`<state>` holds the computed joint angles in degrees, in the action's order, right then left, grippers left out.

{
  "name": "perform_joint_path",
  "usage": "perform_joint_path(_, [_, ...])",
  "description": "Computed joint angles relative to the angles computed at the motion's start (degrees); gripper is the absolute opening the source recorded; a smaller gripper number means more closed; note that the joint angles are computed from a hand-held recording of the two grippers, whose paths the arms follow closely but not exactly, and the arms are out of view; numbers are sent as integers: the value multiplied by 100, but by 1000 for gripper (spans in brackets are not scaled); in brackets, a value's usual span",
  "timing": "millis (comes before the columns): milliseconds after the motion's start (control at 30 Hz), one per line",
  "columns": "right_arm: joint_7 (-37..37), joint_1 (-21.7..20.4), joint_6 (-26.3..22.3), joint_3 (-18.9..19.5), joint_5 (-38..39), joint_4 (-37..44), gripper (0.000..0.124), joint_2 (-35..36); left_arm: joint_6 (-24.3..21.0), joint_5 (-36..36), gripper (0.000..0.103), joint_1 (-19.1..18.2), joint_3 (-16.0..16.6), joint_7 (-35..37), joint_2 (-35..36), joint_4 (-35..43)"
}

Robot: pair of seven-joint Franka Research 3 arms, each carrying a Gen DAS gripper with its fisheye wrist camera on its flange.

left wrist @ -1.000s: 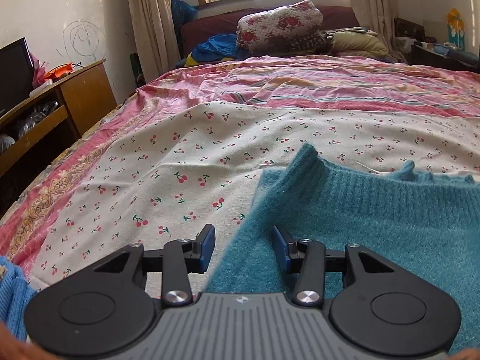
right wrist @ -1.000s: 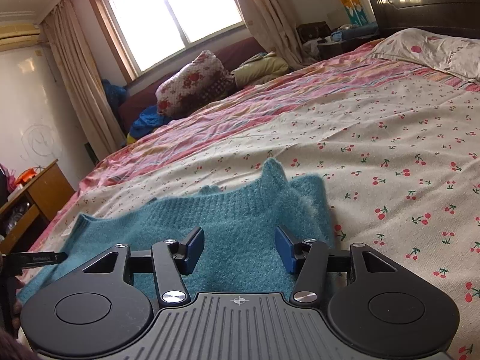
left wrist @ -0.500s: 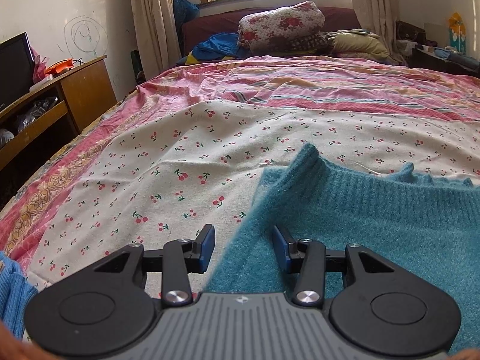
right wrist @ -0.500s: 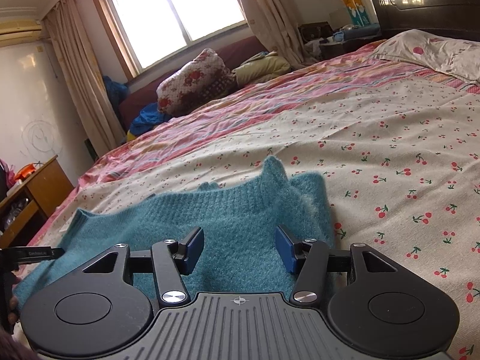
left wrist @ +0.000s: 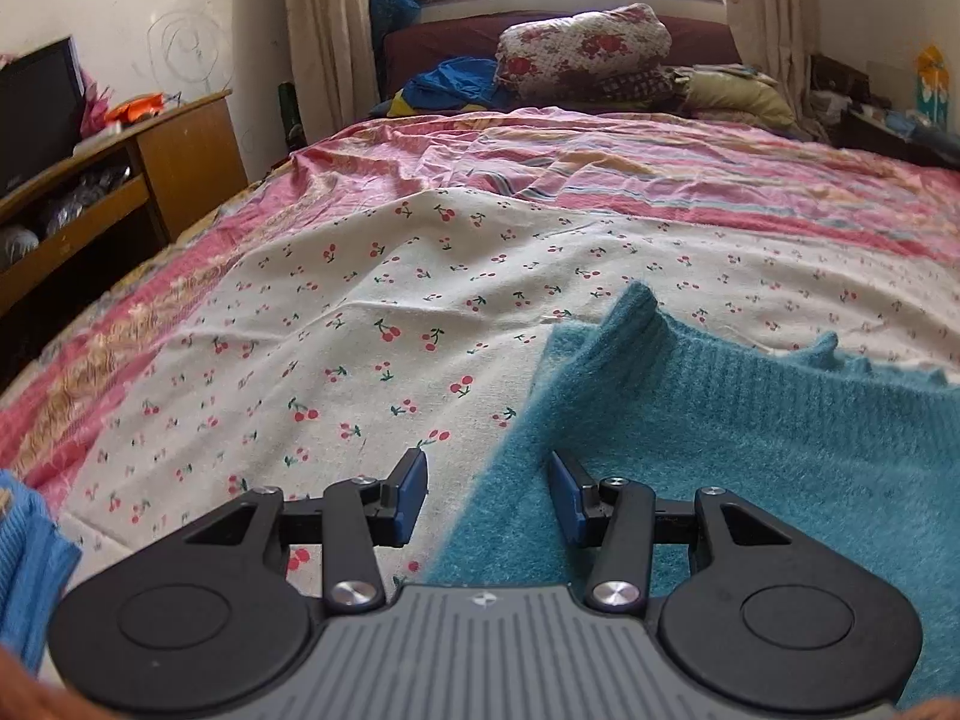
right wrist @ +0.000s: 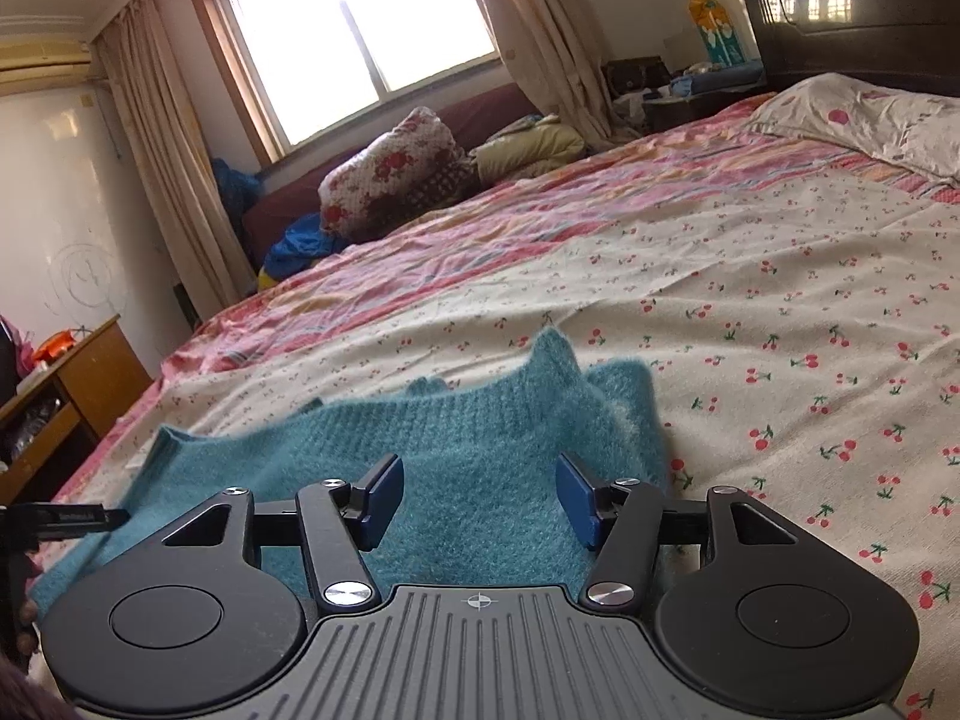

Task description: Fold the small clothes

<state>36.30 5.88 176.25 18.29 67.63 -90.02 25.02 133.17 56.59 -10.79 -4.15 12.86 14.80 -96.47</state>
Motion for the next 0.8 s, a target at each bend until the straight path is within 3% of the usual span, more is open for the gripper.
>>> perform_joint_path(67, [-271,-112,49,130,235,-19,56,-59,81,29,52,11,1,-34,-75,-80])
perform_joint_path(400, [-529,-57,424,6,435,-198,56,-182,364,-175,54,85,38,584,321,499])
perform_joint_path(567, [-110,-14,573,-102,125,-197,56,-134,280,-713,67,130,98,1360,678,941])
perform_joint_path(633, [236,41,533,-224,-206,-238,56,-132,282,-859,67,132,119,1578,649,924])
perform_joint_path(700, [867,225,357,-539,-758,-323,56,-153,412,-920,55,146,138,1649,523,759])
perform_joint_path(800, [1451,187,-187,-647,-1273,-271,57,-126,700,-974,38,174,144,1554,338,461])
